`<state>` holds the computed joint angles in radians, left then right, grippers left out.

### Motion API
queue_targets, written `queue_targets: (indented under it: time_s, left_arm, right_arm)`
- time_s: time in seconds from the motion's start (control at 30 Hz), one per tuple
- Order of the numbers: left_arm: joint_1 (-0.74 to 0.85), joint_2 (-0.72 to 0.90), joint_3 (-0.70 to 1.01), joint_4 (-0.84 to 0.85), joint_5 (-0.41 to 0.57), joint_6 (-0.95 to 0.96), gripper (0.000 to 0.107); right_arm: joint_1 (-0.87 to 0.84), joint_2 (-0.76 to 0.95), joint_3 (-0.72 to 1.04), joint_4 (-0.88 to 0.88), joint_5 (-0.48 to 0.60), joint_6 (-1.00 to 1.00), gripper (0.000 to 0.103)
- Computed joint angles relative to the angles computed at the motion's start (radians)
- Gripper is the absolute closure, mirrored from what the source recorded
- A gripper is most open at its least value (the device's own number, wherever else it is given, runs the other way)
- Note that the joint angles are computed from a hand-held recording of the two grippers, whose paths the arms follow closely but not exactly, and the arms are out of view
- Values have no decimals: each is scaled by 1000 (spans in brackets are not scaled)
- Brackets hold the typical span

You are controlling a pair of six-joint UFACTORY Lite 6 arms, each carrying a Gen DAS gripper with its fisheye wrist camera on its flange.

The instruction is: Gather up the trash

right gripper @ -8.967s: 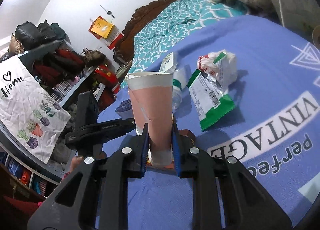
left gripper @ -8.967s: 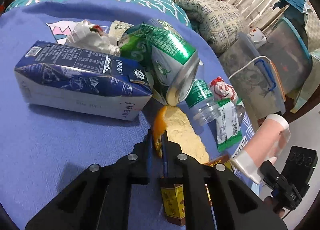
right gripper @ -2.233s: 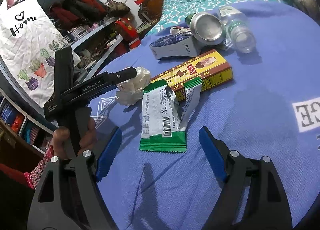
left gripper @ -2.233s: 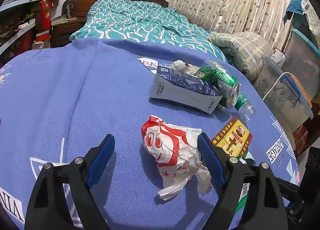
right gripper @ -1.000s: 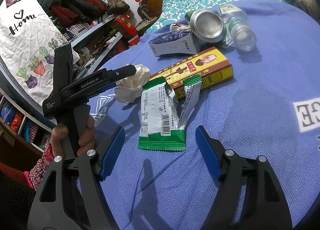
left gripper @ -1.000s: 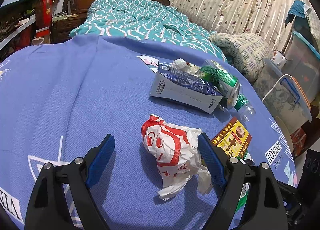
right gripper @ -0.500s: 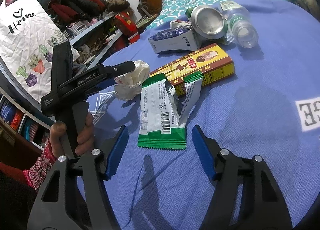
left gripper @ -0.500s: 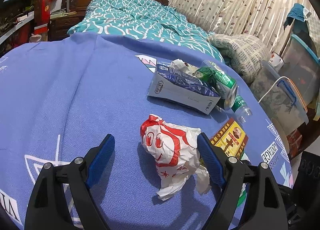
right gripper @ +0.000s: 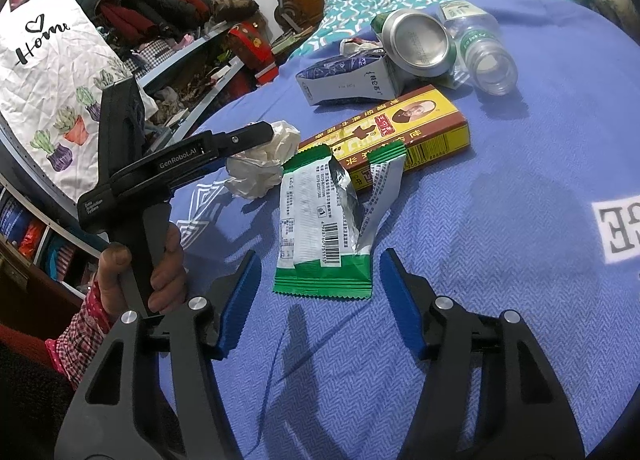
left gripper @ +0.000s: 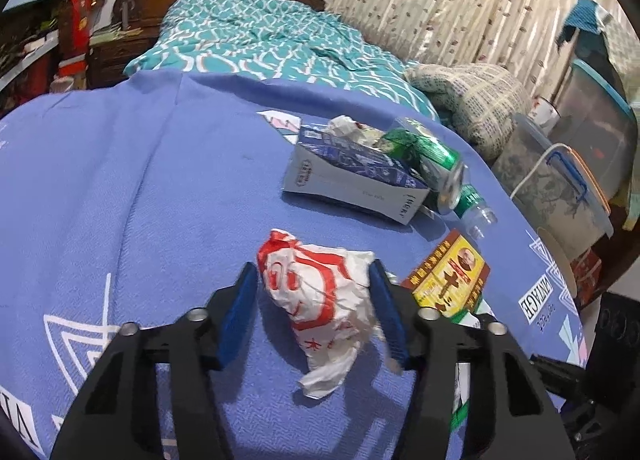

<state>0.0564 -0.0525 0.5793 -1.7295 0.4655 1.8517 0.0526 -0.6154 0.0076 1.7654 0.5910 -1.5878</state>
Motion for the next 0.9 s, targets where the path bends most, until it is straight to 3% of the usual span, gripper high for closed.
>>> queue_targets:
  time_s: [0.17,0.27,0.43,0.67,0.77,0.9]
  left_arm:
    - [-13,-18,-17,-40,-9,46,61]
    - [21,-7,-5,17,27,-5,62]
    - [185,-3,-14,261,243,-197,63]
    - [288,-210,-116,499,489,-298,63]
    - [216,-226,-141,508,469,-315,63]
    - [113,-167,-155,466,338,-313,63]
  right_arm:
    - [-8,8,4,-4,2,-6,41]
    - [-11,10,4,-5,6,-5,41]
    - [-63,81,29,9,46,-56,42]
    - [-86,187,122,25,29,-110,42]
    - [-94,241,170,22,44,-133,42]
    - [-110,346,238,11,73,-192,43]
